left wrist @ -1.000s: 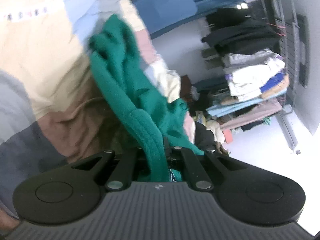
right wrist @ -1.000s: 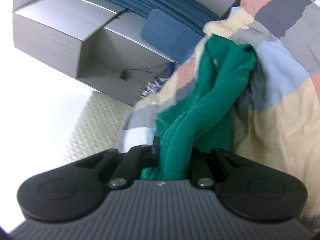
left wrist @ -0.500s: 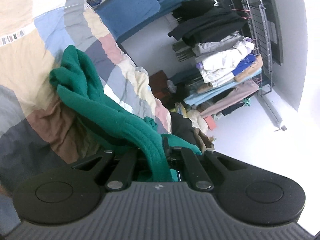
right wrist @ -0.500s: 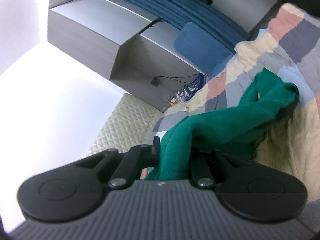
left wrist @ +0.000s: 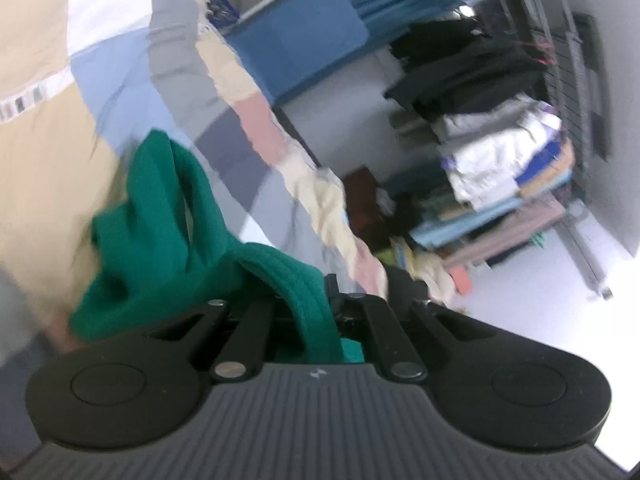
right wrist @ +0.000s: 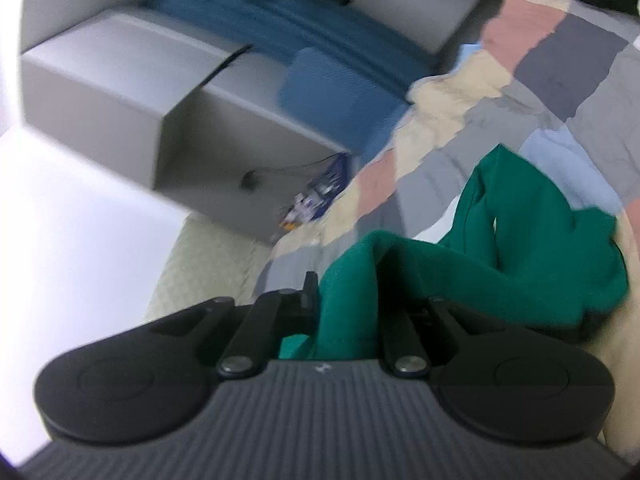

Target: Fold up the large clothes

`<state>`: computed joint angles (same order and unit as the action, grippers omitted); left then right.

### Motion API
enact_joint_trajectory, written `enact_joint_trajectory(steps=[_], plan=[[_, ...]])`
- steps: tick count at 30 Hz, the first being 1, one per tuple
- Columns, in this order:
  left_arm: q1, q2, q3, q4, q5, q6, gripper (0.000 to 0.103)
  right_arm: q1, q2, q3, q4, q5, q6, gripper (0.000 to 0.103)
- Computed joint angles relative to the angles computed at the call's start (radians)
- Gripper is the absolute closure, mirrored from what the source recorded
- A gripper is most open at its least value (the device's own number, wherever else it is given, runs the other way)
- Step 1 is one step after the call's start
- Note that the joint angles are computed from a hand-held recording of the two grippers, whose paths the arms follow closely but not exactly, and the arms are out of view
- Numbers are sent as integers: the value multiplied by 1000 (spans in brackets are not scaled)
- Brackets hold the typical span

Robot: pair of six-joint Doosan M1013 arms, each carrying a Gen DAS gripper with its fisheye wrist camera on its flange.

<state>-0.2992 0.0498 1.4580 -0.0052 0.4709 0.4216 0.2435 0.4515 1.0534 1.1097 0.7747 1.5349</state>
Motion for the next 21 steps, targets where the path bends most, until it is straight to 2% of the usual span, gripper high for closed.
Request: enact_joint_trajectory(steps=[3,5,9,11,16,21], plan=[[32,93,-99,49,69,-22,98,17,93,-126,-144,-16,207,88],[48,151,-157,60,113,9,97,26,147,-195,-241,-18,331,88],[81,251,-234,17,156,63,97,36,250,-311,-384,14,515,88],[96,297,-266,-16,179,107,97,36,297,-366,-431,53,579,88],[136,380,-294,-130,152,197,95,31,384,-461,-460,106,621,88],[153,425,-308,-193,148,267,94,31,456,-559,-469,145,653,88]])
